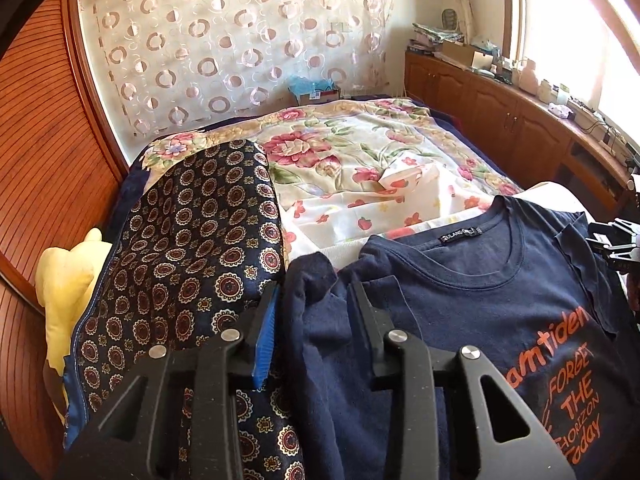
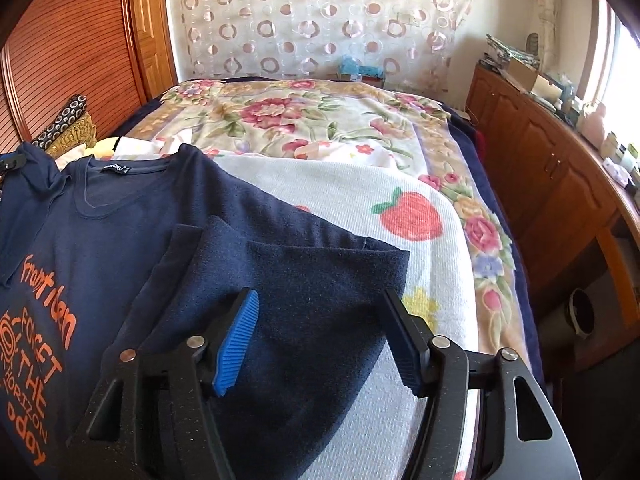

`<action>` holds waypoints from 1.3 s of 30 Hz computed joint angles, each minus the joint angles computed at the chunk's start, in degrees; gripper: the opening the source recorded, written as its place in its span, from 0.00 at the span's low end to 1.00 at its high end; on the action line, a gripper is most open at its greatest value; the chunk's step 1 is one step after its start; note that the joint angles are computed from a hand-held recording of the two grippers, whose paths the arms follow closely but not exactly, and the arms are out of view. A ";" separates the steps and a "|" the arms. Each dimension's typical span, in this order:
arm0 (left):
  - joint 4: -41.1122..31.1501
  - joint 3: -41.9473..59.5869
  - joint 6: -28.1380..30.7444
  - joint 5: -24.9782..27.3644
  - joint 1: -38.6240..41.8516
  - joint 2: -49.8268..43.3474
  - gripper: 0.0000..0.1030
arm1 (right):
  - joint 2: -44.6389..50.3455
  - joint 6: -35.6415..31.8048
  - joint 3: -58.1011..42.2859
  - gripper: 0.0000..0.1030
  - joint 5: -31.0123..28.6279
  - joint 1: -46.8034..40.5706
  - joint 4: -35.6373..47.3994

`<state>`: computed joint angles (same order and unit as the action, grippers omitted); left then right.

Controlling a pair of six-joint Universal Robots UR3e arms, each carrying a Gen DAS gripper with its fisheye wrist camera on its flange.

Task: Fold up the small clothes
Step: 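Grasp the shirt's side edge with the left gripper while the right gripper pinches the sleeve edge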

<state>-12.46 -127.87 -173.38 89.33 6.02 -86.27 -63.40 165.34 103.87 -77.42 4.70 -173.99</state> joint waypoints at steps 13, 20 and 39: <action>1.77 -4.85 -1.88 -4.98 1.53 9.71 0.05 | 0.13 0.90 -2.89 0.76 0.90 -0.81 4.53; 0.86 -6.26 -2.20 -6.76 1.29 13.72 0.05 | 1.57 0.18 -7.55 0.62 1.79 -1.49 9.16; 0.78 -13.51 -3.85 -7.11 -1.35 20.52 0.05 | 2.43 0.65 -8.19 0.31 1.50 -0.95 8.23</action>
